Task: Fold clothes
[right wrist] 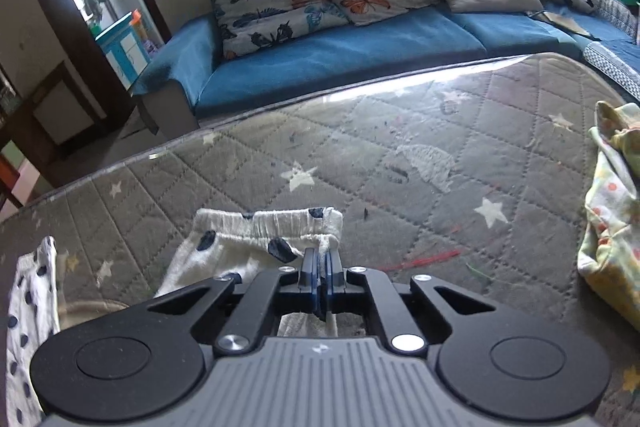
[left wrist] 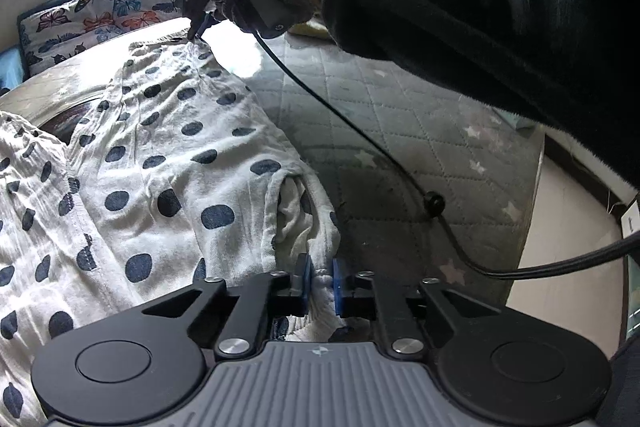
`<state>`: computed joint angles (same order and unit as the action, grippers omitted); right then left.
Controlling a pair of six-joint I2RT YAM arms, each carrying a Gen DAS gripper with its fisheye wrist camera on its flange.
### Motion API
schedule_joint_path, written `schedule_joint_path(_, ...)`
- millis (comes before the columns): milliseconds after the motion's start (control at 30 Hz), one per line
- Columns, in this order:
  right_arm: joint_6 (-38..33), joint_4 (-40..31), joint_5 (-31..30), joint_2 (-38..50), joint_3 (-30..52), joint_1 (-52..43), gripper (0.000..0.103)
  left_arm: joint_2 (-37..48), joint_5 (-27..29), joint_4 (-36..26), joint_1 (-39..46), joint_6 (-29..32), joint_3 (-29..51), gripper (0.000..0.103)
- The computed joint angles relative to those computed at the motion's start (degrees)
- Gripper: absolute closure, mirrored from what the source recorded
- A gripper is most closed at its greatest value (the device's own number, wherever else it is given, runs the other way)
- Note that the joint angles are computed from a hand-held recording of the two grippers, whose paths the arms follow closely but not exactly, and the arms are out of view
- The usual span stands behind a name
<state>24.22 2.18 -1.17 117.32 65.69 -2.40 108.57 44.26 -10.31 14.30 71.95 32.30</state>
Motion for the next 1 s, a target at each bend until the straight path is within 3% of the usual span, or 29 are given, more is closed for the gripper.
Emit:
schedule_joint_path(267,1.96,-2.72,1.04,-5.69,0.77,1.70,0.100,1.58,6.26,-19.02,9.67,9.25,8.20,0.093)
schedule_joint_path(633,6.32,-7.22,6.02,-7.08,9.90,11.22,0.100,11.24,11.69,-51.45,26.68,24.70,28.43,0.093)
schedule_joint_path(1000,8.86,-16.83,12.11,7.81,34.71,23.77,0.100,24.39,10.99,-66.29,36.07,27.99,44.77,0.093)
